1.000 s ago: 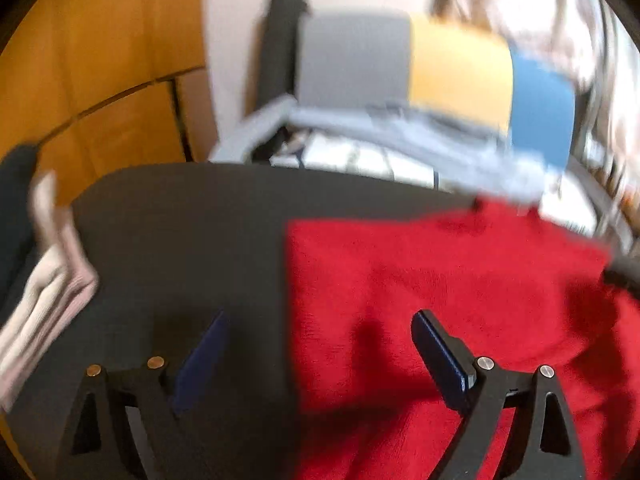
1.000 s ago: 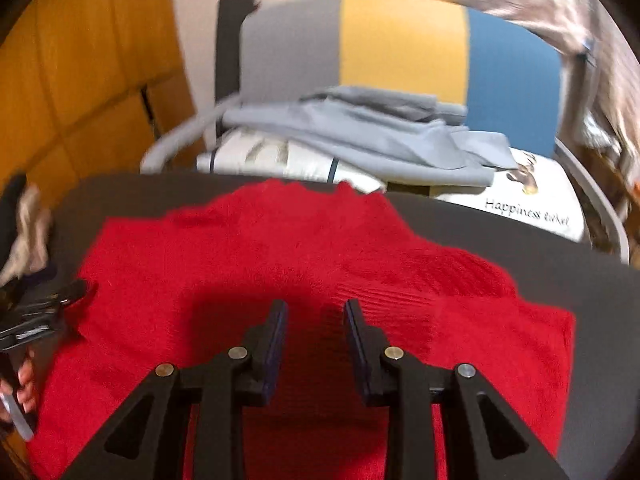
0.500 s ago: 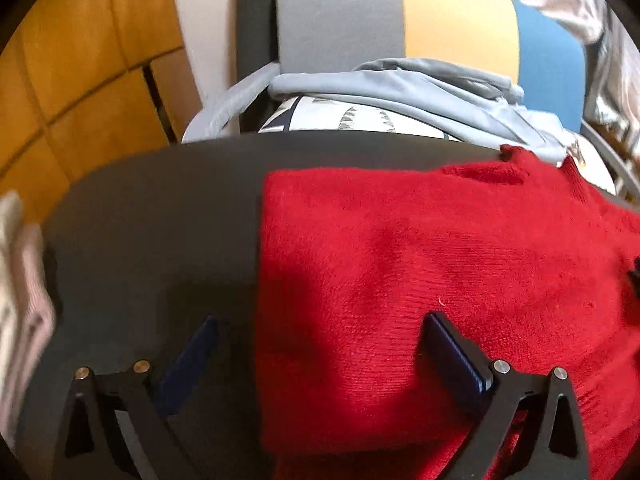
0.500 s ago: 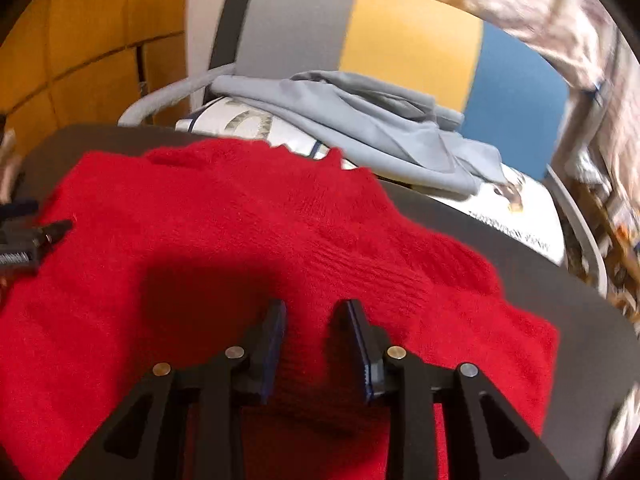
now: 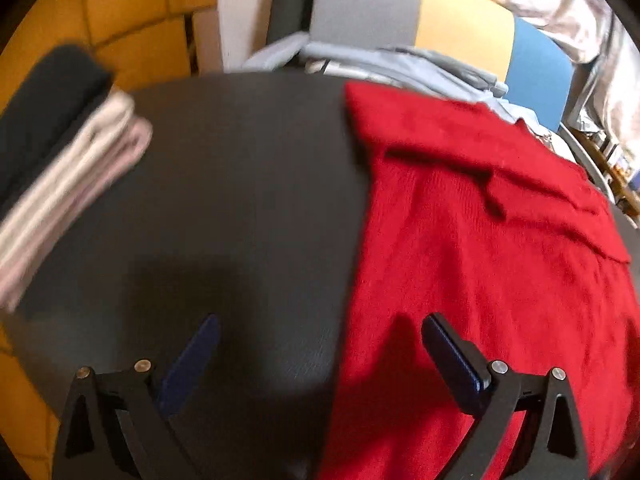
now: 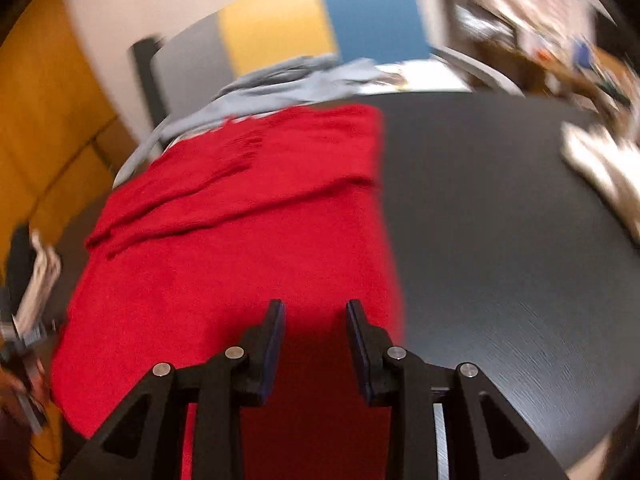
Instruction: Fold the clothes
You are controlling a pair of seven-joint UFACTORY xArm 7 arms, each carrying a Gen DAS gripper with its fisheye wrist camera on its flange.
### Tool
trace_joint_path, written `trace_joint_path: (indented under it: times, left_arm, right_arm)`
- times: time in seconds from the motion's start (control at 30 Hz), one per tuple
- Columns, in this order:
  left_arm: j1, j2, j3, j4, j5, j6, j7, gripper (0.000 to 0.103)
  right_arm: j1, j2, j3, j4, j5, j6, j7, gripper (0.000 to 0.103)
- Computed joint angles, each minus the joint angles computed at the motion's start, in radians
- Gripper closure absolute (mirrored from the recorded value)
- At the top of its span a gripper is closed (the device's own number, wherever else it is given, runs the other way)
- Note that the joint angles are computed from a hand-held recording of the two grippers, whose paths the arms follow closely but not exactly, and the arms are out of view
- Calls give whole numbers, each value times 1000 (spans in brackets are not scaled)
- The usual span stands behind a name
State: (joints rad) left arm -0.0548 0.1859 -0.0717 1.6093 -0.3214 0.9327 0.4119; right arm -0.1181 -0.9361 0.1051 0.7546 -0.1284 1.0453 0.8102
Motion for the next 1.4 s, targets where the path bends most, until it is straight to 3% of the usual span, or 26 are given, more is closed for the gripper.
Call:
trace_joint_path:
  times: [0.07,0.2,0.37,0.43,0.47,0.5,0.53,0.57,0.63,0.7,0.73,0.83,0.87,0.9,0.93,0.97,1.0,1.03,1.13,1.27,1.3,1.33,1.37,1.4]
  left_arm:
    - [19,-60,2,-82,-34,-17,76,1]
    - [19,-174,17,-237,-91,-78,246,0]
    - [5,-200,38,-255,-116,-40,260,0]
    - [0,-211,41,-269,-111,-43,255,0]
    - [-3,-219,41,-280,-103,-53,253,0]
    - [-7,-224,40,-288,-93,-65,248,0]
    - [-11,-225,39,-293,-85,-76,240,5]
    - [-14,-231,40,-298,-84,-81,238,9]
    - [-16,-244,48,-300,-100,-68,260,49]
    - [-14,-245,57,-287,-113,-34,282,68]
    - [-12,-247,61,-285,-122,-20,294,70]
    - [-1,-238,78,-262,-176,43,318,69]
    - [11,-224,92,-235,-222,104,329,67]
    - [26,-208,103,-206,-265,167,336,55]
    - [44,-190,112,-177,-307,229,339,35]
    - [60,-180,115,-161,-337,269,335,28]
    - [73,-177,115,-157,-357,289,326,10]
    - [86,-175,116,-156,-374,305,317,5]
    - [104,-195,109,-188,-392,309,335,5]
    - [73,-267,85,-283,-327,214,431,5]
    - [61,-287,80,-310,-309,179,459,7]
    - [49,-305,77,-336,-292,139,485,21]
    - [36,-323,74,-362,-275,99,509,31]
    - [25,-332,76,-373,-267,79,529,44]
  right_arm:
    - [3,-110,-27,-39,24,80,8,68]
    - [33,-246,-37,-100,81,146,7,65]
    - [90,-284,22,-158,138,70,18,62]
    - [87,-259,70,-145,114,75,22,61]
    - [87,-231,88,-123,93,98,13,62]
    - [88,-201,100,-98,72,124,-2,82]
    - [91,-172,101,-73,57,151,-16,95]
    - [89,-162,90,-56,52,174,-17,95]
    - [65,-198,76,-57,38,214,17,98]
    - [41,-240,57,-69,20,270,34,101]
    - [39,-264,38,-89,24,273,40,101]
    - [57,-418,-34,-204,112,142,93,95]
    - [55,-454,-40,-228,136,114,111,77]
    - [56,-480,-36,-245,154,95,121,71]
    - [62,-487,-27,-252,162,90,119,71]
    - [71,-480,-20,-252,166,93,110,71]
    - [80,-462,-13,-249,167,86,97,71]
    - [89,-440,-6,-244,167,72,83,70]
    - [132,-381,-2,-235,181,22,34,63]
    - [168,-281,19,-191,168,6,-40,54]
    - [170,-260,35,-172,153,27,-56,58]
    - [167,-238,44,-150,139,59,-70,64]
    - [162,-215,49,-125,123,98,-82,88]
    - [158,-197,44,-103,113,133,-95,95]
